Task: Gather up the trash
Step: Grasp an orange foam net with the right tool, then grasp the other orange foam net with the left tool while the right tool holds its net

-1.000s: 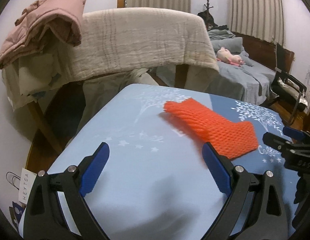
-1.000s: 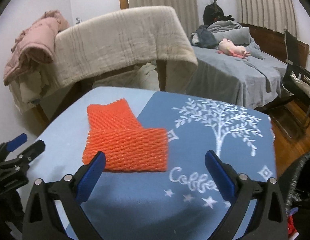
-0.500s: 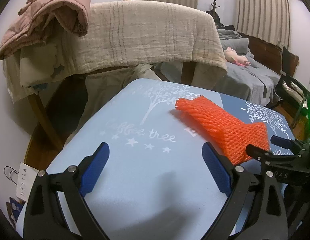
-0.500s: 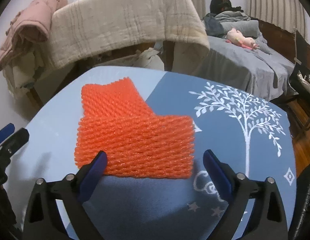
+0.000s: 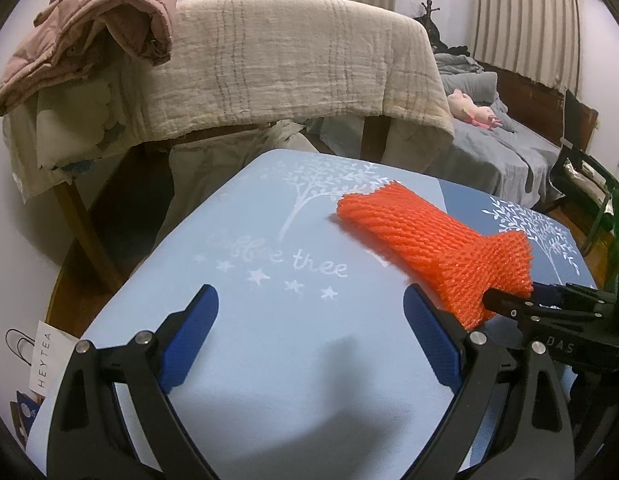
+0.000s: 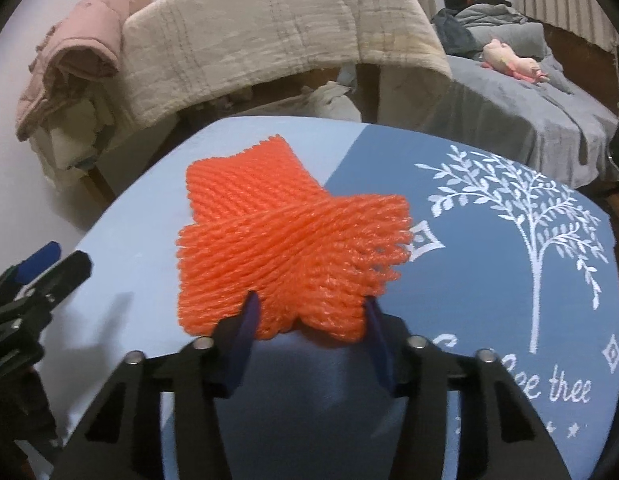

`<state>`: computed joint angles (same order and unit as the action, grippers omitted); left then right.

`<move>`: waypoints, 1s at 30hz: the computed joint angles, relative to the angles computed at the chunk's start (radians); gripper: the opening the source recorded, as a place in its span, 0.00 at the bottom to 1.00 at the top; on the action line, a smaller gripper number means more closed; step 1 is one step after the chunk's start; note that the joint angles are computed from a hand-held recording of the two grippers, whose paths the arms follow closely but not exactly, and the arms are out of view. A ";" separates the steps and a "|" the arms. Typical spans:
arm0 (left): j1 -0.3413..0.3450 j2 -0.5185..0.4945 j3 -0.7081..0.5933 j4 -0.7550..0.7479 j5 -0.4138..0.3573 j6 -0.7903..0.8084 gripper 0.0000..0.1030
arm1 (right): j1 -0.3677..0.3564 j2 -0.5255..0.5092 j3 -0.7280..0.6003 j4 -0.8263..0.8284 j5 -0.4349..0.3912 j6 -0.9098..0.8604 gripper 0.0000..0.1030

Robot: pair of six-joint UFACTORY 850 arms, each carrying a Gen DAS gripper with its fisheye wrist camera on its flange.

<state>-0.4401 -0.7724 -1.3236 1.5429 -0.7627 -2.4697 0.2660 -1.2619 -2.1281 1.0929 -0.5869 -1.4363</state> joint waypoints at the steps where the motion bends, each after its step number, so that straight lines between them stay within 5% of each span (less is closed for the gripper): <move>1: 0.000 -0.001 -0.002 -0.001 0.001 0.002 0.88 | -0.003 -0.001 -0.003 0.003 -0.019 -0.003 0.38; 7: -0.003 -0.012 -0.026 -0.016 0.005 0.031 0.88 | -0.017 -0.011 -0.020 0.013 -0.086 0.002 0.19; 21: 0.005 -0.088 -0.164 -0.006 0.053 0.099 0.88 | -0.086 -0.011 -0.048 0.002 -0.053 0.044 0.18; 30: 0.043 -0.216 -0.381 -0.173 0.113 0.360 0.86 | -0.105 -0.101 -0.205 -0.106 -0.032 0.201 0.18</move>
